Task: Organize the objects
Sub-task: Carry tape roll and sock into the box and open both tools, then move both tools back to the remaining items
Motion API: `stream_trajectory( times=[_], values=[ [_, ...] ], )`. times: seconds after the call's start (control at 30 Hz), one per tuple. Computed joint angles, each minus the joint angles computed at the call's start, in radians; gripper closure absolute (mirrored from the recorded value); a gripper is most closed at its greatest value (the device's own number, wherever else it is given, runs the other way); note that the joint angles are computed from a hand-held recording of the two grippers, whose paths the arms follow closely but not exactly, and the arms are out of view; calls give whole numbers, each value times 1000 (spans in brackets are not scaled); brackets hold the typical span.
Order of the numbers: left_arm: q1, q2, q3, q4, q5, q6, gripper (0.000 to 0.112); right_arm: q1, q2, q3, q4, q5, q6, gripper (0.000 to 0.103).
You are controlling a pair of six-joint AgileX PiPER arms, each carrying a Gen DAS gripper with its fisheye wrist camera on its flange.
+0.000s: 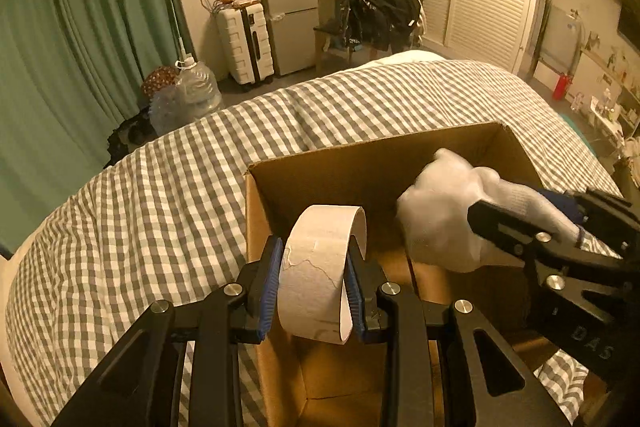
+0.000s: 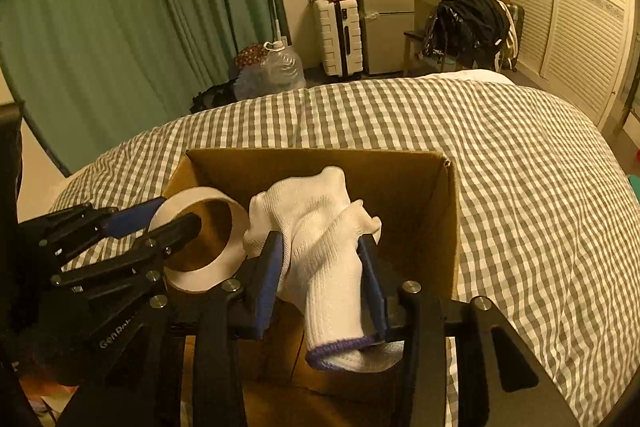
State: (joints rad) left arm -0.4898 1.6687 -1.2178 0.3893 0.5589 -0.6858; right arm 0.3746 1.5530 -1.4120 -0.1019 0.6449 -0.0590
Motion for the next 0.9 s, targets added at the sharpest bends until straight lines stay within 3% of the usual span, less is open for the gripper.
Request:
stream_trajectory(
  times=[0.07,0.13,0.2,0.3,0.47,0.6,0.73,0.9],
  values=[
    [0,-14,-10,-12,21,16,73,-1,-17,-1,17,-6,-18,57],
    [-8,-42,-5,24,47,-25,42,10,-41,2,3,0,4,47],
    [-20,-84,12,65,63,-73,35,16,-73,-12,-10,18,25,43],
    [-36,-152,19,76,120,-82,33,30,-123,-32,-40,56,53,37],
    [-87,-251,-2,127,240,-116,25,101,-224,-58,-171,133,150,17],
    [-151,-337,-28,162,353,-156,14,205,-318,-82,-290,235,234,12],
    [-247,-418,-21,218,462,-213,12,321,-390,-129,-373,356,281,10],
    [-391,-505,31,286,584,-344,11,578,-480,-108,-605,529,417,8]
  ],
)
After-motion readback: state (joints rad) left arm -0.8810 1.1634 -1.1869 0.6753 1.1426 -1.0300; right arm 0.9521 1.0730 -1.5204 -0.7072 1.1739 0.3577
